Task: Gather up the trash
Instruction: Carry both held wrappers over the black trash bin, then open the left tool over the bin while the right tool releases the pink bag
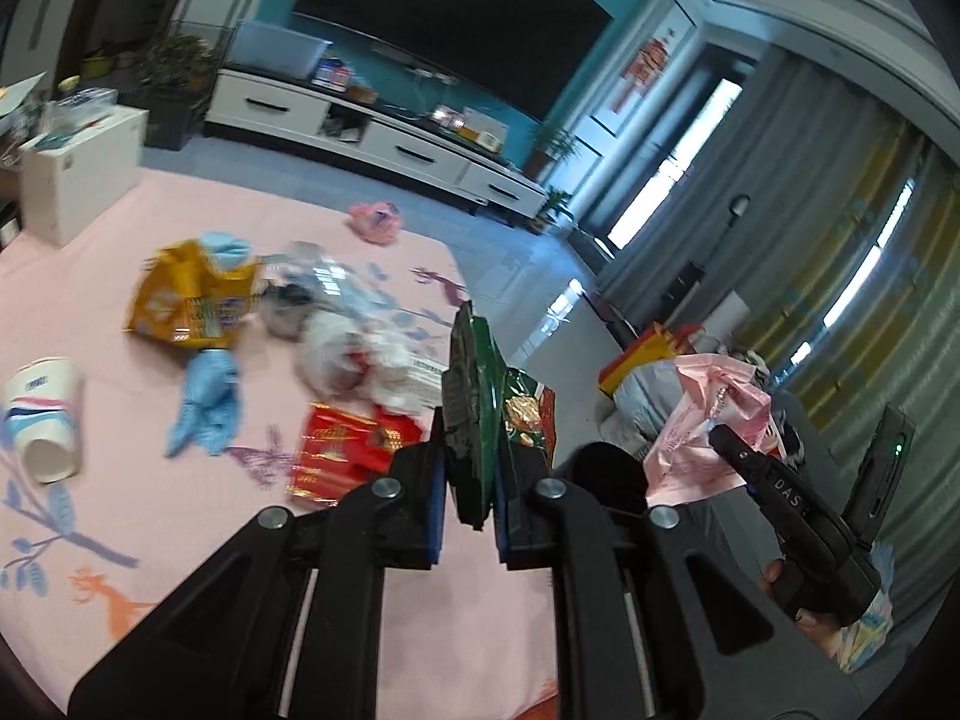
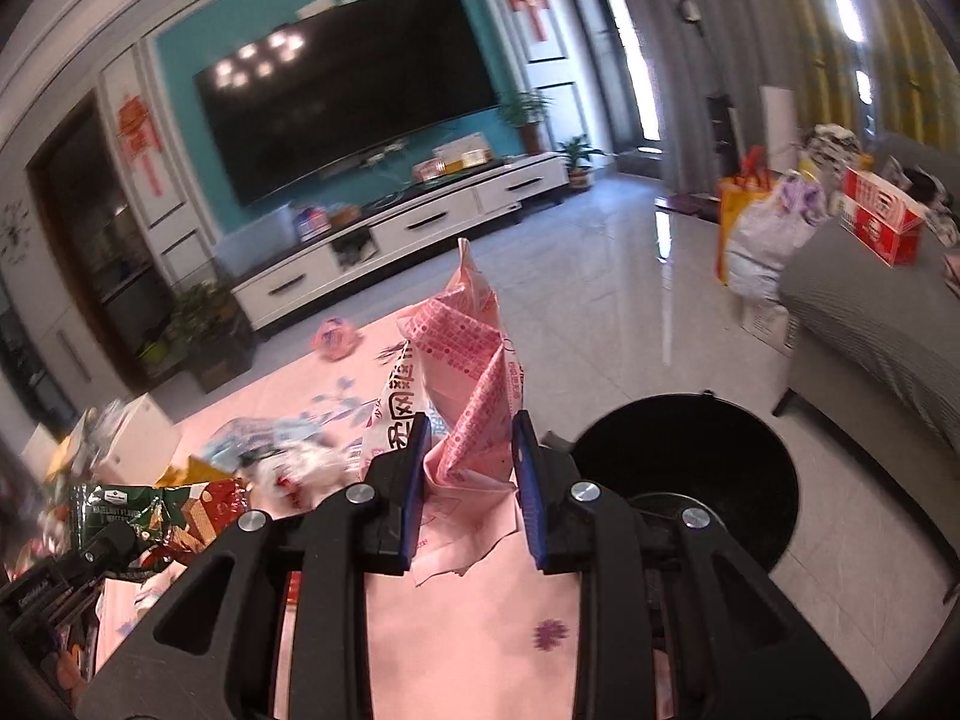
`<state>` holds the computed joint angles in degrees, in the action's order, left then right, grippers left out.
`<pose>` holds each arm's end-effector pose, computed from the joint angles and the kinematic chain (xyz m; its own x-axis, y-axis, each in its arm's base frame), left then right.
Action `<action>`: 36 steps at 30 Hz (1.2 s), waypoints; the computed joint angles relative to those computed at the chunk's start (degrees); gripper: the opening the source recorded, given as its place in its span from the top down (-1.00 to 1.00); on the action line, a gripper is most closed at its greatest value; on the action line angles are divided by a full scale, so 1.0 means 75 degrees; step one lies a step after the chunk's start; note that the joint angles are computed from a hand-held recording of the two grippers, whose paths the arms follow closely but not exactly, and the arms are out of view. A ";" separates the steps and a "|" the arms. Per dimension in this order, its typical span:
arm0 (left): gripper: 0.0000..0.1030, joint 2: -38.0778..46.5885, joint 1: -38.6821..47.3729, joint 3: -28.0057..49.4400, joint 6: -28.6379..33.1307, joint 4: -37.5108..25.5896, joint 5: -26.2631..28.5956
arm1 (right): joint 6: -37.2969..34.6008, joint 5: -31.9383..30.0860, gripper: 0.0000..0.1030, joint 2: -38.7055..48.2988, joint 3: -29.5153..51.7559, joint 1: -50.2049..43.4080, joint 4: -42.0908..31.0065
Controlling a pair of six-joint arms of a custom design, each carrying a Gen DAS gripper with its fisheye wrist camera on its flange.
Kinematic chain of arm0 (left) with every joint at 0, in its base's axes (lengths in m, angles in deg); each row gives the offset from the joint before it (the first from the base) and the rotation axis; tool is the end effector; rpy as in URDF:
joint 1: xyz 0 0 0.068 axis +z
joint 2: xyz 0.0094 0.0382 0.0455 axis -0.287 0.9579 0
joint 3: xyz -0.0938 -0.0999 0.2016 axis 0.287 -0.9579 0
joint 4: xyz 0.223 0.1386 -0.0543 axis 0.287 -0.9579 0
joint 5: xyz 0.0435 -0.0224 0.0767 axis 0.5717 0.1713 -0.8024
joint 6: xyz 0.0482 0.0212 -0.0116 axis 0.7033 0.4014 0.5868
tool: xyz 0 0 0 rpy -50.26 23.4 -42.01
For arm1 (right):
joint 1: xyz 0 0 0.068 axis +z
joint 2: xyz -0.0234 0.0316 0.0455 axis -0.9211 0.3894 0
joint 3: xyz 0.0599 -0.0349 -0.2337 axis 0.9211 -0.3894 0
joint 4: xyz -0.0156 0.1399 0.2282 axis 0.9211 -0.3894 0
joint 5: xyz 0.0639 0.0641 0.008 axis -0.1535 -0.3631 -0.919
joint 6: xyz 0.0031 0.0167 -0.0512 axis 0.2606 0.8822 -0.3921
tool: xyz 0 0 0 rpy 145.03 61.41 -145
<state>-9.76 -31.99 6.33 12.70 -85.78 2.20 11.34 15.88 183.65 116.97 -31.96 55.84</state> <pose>0.2127 -0.0530 0.2506 -0.4949 -0.5266 -0.6912 -0.2293 0.8464 -0.4806 0.3243 0.2206 0.2626 -0.6094 0.1020 -0.7863 -0.2018 0.9391 0.2783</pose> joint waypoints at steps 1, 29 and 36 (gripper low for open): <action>0.74 0.0290 -0.0137 0.0112 0.0003 0.0158 -0.0063 | 0.0055 -0.0087 0.45 -0.0067 -0.0101 -0.0154 0.0029; 0.72 0.8948 -0.2192 0.5874 0.0264 0.1164 0.0511 | 0.0907 -0.0867 0.44 0.1629 0.0159 -0.2799 -0.1095; 0.72 0.9971 -0.2230 0.6933 0.0289 0.0862 0.0799 | 0.0961 -0.0964 0.44 0.2128 0.0618 -0.2954 -0.1410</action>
